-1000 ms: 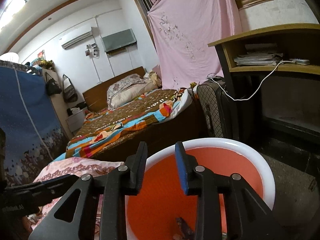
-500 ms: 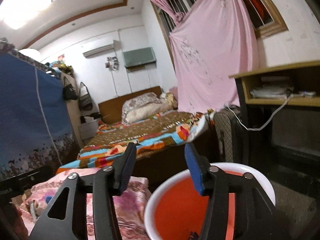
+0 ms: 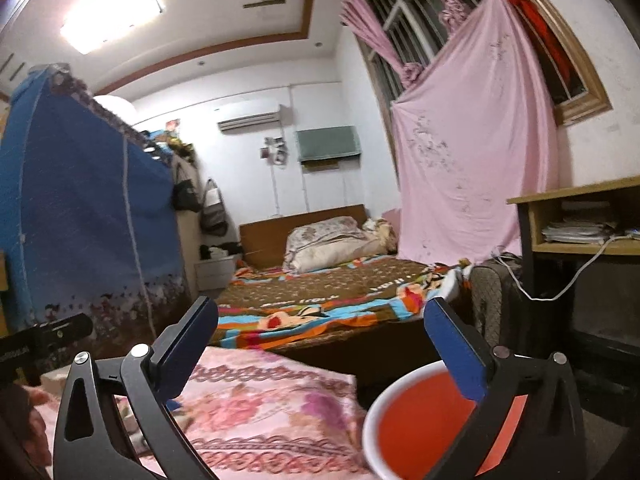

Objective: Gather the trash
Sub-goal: 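Move both grippers back over the trash on the bed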

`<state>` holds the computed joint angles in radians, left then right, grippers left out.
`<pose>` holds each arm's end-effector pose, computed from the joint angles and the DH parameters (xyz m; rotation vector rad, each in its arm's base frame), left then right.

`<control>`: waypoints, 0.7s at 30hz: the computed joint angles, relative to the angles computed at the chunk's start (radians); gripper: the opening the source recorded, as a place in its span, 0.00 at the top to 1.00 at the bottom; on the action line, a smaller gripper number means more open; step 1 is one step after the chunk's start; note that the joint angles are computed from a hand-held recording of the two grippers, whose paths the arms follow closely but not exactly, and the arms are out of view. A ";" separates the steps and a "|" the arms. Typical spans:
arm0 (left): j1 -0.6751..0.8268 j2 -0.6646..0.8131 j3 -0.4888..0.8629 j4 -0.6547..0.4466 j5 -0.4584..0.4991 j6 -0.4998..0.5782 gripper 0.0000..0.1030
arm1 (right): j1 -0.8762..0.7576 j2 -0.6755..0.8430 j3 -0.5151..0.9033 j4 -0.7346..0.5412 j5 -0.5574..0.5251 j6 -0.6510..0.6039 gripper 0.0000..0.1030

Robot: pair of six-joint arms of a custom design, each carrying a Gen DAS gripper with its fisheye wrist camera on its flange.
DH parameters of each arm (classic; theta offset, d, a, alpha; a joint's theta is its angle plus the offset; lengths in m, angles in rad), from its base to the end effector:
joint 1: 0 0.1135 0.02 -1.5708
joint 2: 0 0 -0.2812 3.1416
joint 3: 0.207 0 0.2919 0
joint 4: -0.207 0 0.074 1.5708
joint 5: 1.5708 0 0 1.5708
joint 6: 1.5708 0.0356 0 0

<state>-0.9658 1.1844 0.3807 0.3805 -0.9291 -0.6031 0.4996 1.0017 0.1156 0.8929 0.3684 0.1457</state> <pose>0.1613 -0.1831 0.1708 -0.2397 1.8069 -0.1767 0.1842 0.0859 0.1678 0.0133 1.5686 0.2198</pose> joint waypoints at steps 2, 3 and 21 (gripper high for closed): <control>-0.009 -0.064 -0.044 -0.030 -0.040 -0.012 0.11 | 0.052 0.027 0.000 0.035 0.032 -0.018 0.00; -0.013 -0.093 -0.062 -0.045 -0.058 -0.013 0.11 | 0.084 0.044 -0.003 0.063 0.051 -0.027 0.00; -0.056 -0.551 -0.271 -0.411 -0.235 -0.069 0.11 | 0.400 0.363 0.122 0.175 0.133 -0.101 0.00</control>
<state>-1.0216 0.6338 0.1097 -0.0302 -1.1642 -0.6718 0.9000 1.3645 0.2376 1.0680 0.5013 0.0451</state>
